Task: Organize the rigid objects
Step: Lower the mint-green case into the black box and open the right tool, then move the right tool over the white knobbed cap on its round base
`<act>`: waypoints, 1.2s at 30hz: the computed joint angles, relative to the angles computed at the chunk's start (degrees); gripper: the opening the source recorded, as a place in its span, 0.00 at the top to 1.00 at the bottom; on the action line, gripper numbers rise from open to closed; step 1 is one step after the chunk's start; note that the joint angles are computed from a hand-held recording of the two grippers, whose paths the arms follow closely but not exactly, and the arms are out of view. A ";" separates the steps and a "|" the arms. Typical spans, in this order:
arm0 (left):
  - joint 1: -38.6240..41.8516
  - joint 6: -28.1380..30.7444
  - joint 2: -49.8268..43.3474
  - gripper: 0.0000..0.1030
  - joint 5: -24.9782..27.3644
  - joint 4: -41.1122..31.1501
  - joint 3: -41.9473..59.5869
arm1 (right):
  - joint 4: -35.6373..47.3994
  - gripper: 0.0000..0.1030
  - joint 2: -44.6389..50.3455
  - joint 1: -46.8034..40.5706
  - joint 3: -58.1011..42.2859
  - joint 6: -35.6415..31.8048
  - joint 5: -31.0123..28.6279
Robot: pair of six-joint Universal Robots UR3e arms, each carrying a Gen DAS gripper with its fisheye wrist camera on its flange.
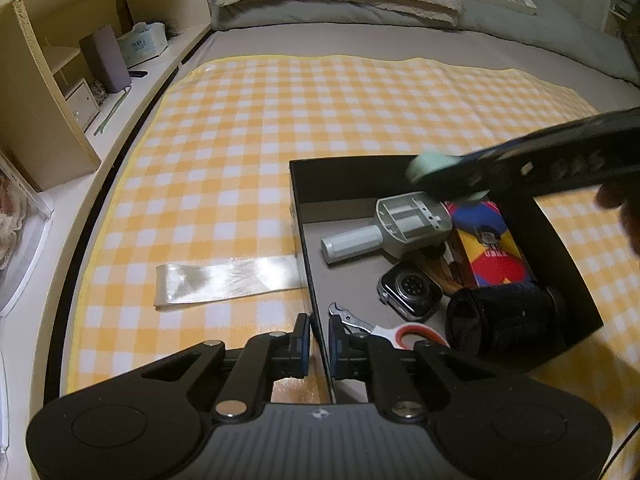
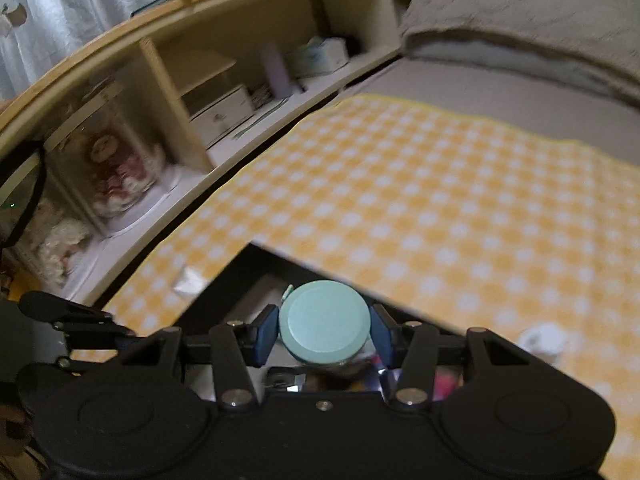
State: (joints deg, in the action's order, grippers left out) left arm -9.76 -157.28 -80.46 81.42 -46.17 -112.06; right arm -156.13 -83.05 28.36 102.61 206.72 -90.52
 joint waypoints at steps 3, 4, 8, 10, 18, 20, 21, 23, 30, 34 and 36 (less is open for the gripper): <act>0.94 0.90 1.50 0.88 -0.93 -1.40 -0.65 | 0.39 0.51 3.62 1.79 -3.13 1.51 1.62; 1.38 1.20 2.17 0.88 -1.37 -1.92 -0.99 | 0.47 0.51 5.06 2.09 -4.45 1.95 2.31; 2.37 2.13 4.56 0.88 -2.25 -3.32 -2.44 | -1.08 0.51 8.14 3.22 -6.09 4.46 4.46; 2.91 2.08 5.87 0.88 -2.79 -4.18 -3.09 | -2.59 0.51 9.19 3.44 -6.23 5.71 5.37; 3.51 0.67 7.20 0.89 -3.87 -5.32 -3.58 | -4.12 0.45 10.03 4.14 -6.41 6.31 5.32; 2.99 0.11 6.55 0.89 -3.37 -5.31 -2.93 | -3.29 0.45 9.19 4.23 -6.13 5.46 4.92; 2.85 -0.07 6.62 0.89 -3.23 -5.21 -3.02 | -2.92 0.45 8.69 4.24 -5.90 5.01 4.71; 2.41 -0.62 6.20 0.90 -2.73 -4.53 -3.02 | -2.52 0.45 7.72 4.03 -5.19 4.21 4.65; 0.69 -3.72 5.71 0.92 -0.35 -3.04 -3.15 | -0.26 0.28 3.25 4.80 -3.24 2.82 2.35; 0.23 -5.72 5.33 0.93 0.45 -2.15 -3.29 | -0.30 0.12 0.22 4.89 -1.76 2.15 1.54; -0.23 -6.47 5.28 0.94 1.10 -1.99 -3.18 | -0.10 0.06 -1.32 4.78 -1.18 2.45 0.81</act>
